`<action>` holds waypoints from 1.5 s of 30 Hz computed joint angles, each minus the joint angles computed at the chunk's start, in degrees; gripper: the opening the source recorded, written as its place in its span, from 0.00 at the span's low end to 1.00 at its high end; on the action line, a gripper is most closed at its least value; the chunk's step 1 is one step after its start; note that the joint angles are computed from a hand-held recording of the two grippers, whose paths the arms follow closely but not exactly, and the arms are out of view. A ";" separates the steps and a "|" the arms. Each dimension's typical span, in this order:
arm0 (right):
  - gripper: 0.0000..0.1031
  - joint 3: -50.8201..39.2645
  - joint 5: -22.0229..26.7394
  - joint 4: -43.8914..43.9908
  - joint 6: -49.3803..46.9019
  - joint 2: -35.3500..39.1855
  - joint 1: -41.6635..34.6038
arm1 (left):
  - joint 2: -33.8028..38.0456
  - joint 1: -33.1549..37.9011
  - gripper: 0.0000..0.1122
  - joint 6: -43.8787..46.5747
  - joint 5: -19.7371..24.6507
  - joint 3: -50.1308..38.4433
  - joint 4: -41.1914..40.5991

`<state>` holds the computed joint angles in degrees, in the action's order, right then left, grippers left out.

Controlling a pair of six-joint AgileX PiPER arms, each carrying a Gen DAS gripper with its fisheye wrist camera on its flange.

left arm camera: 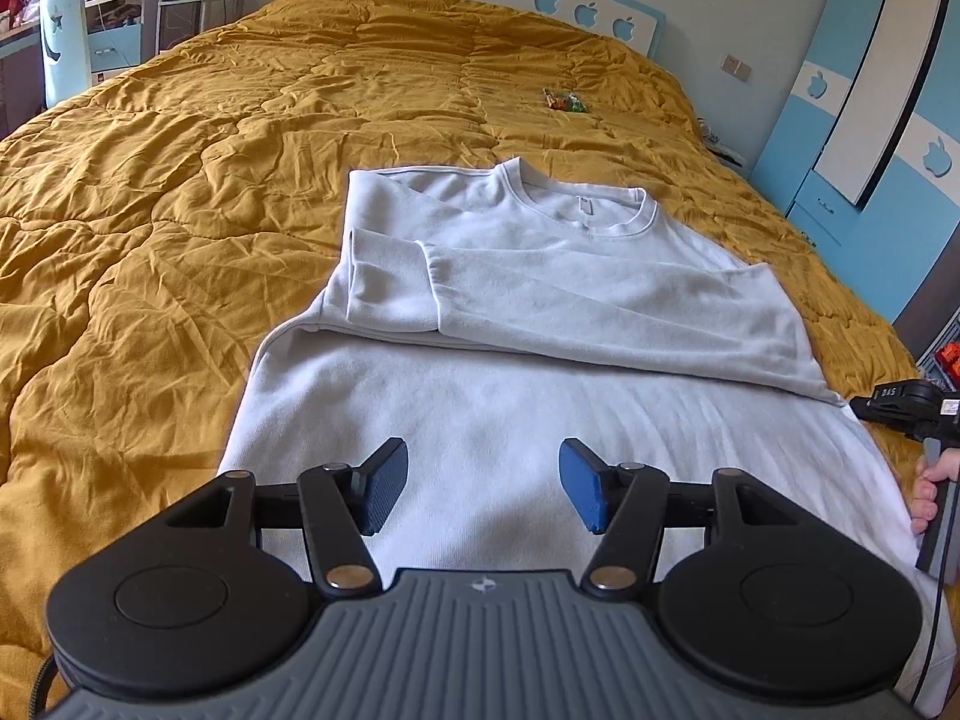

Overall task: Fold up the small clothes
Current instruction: 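Grasp the sweatshirt side edge with the right gripper and fold inward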

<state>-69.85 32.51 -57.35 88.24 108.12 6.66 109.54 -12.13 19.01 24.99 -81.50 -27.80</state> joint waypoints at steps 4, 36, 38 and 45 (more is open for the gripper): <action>0.52 5.95 -3.39 6.16 -5.50 -8.82 0.11 | -2.27 0.29 0.63 -2.42 3.53 0.59 2.44; 0.67 41.78 8.45 73.46 -51.69 -56.48 -3.08 | -8.96 32.13 0.61 25.80 40.97 11.10 -13.16; 0.63 43.98 8.11 77.17 -55.17 -59.34 -6.18 | -8.26 31.53 0.59 25.57 40.20 11.53 -13.98; 0.34 46.83 9.99 88.84 -68.39 -62.07 -14.45 | -6.94 28.84 0.56 22.48 38.98 9.51 -13.24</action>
<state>-23.02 42.50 31.49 19.86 46.05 -7.79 102.59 16.71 41.49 63.97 -71.98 -41.04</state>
